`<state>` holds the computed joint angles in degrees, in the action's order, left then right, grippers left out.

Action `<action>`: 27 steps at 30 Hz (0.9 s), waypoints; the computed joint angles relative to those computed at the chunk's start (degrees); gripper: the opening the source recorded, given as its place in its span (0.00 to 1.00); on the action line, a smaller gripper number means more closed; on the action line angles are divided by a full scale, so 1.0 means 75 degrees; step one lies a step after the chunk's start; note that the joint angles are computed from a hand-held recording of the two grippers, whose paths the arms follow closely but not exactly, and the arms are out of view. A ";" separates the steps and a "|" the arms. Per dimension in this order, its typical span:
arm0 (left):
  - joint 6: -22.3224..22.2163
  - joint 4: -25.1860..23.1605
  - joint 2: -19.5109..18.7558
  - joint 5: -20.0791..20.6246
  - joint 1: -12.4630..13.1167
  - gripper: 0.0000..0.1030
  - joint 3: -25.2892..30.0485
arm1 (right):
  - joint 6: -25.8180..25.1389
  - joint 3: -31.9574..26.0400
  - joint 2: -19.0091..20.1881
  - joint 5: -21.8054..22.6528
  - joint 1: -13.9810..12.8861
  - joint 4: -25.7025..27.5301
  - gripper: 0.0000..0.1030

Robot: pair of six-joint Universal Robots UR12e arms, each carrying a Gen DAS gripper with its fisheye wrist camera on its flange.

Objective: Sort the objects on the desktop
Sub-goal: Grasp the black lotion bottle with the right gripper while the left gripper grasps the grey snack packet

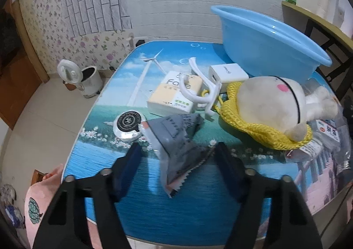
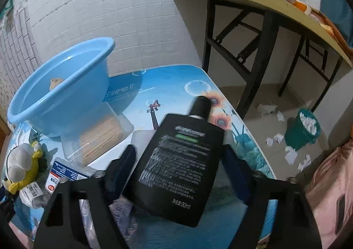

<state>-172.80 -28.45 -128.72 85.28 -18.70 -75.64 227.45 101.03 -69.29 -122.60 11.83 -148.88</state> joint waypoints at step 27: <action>0.0036 -0.0243 0.0177 -0.0113 0.0063 0.44 -0.0145 | -0.2411 0.0524 -0.0205 0.0918 -0.0117 -0.1289 0.63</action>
